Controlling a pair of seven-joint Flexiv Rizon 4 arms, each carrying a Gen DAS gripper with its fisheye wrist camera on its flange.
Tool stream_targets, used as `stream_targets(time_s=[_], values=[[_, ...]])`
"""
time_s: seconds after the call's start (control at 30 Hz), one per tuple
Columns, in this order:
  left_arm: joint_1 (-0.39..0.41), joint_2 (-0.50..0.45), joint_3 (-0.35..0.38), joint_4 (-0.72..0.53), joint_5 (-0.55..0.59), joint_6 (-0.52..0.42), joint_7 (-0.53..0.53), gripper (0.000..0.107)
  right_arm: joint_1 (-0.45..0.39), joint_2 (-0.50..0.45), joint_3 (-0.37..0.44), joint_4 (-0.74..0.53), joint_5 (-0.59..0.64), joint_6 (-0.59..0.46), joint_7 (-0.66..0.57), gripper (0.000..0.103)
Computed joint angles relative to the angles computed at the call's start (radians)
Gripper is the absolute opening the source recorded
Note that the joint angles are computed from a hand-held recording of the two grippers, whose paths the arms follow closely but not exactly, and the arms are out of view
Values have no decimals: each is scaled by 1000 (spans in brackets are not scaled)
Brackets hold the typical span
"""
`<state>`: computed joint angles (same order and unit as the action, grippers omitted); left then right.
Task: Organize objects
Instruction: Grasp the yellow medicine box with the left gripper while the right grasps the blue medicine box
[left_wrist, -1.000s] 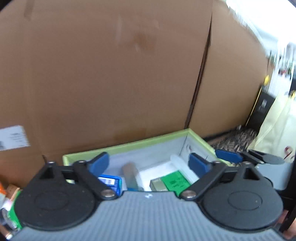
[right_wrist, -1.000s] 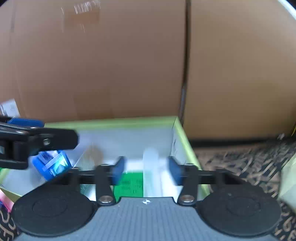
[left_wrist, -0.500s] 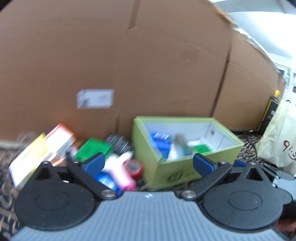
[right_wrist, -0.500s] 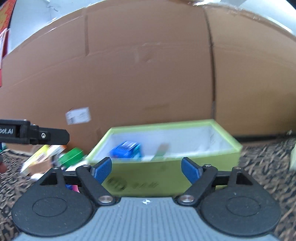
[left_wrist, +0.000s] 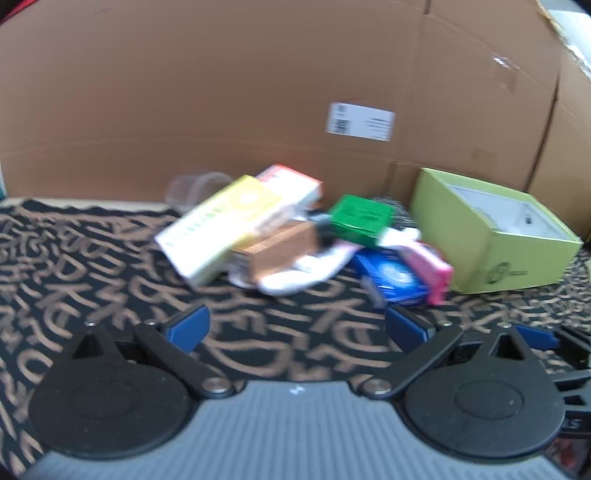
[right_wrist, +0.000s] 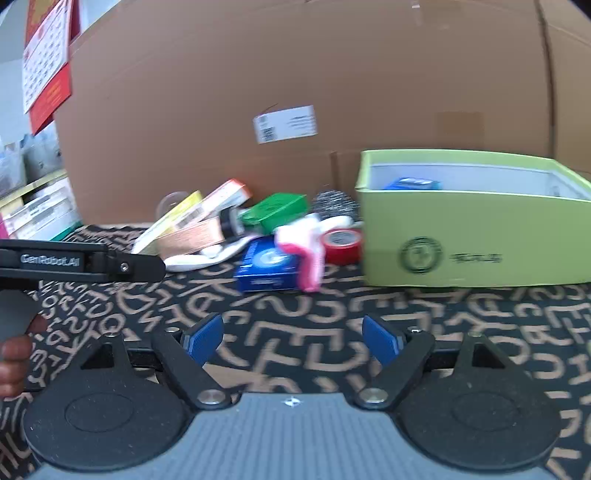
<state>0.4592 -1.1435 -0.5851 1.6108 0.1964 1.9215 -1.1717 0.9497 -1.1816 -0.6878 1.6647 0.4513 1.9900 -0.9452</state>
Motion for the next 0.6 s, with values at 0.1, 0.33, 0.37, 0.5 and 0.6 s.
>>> stream_targets(time_s=[0.1, 0.33, 0.37, 0.5, 0.6], values=[[23, -45, -15, -82, 42, -18, 61, 103, 2, -3, 0, -29, -19, -26, 3, 86], [84, -249, -204, -403, 142, -214, 404, 103, 23, -16, -34, -56, -82, -84, 44, 86], [92, -272, -247, -441, 121, -287, 446, 103, 24, -18, -40, -58, -92, -92, 54, 86], [78, -341, -340, -570, 22, -454, 568, 103, 20, -25, -51, -76, -138, -113, 99, 86], [70, -360, -368, -616, -48, -555, 629, 103, 21, -31, -68, -88, -170, -135, 126, 86]])
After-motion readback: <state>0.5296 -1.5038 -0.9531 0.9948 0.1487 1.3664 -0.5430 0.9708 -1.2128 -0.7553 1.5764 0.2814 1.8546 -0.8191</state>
